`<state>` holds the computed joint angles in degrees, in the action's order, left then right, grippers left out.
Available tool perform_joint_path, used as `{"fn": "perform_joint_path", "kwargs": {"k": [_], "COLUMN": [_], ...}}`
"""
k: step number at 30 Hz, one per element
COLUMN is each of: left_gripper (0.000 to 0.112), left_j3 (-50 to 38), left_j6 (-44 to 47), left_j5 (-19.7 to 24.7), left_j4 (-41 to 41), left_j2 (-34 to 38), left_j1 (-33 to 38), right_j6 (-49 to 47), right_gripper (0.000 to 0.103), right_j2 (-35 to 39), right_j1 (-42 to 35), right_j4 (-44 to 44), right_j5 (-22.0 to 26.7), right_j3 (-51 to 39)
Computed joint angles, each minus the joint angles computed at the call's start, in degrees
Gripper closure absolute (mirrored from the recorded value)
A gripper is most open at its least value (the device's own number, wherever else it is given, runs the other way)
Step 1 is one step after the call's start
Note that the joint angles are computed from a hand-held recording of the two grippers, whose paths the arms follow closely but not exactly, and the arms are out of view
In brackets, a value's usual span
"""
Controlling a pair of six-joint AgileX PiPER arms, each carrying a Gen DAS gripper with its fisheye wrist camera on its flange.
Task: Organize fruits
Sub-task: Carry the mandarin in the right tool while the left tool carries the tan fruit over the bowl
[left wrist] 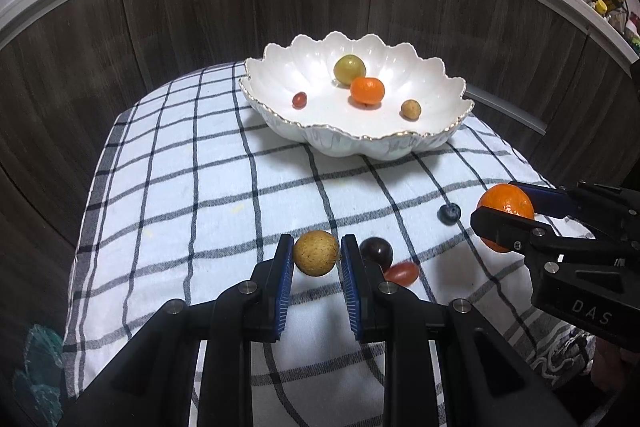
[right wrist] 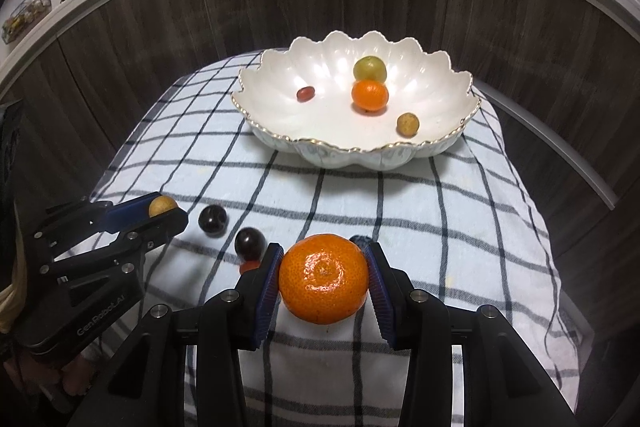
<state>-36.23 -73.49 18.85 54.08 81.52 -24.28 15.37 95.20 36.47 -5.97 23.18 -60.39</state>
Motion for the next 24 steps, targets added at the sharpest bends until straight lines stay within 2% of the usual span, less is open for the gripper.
{"fn": "perform_joint_path", "kwargs": {"k": [24], "left_gripper": [0.088], "left_j3": [-12.4], "left_j6": [17.2], "left_j5": [2.3], "left_j4": [-12.0], "left_j2": [4.3], "left_j1": [3.8], "right_j6": [-5.3], "right_gripper": [0.06], "right_j2": [3.8], "right_j1": [-5.4], "right_j4": [3.0], "right_j5": [3.1], "right_j3": [-11.3]}}
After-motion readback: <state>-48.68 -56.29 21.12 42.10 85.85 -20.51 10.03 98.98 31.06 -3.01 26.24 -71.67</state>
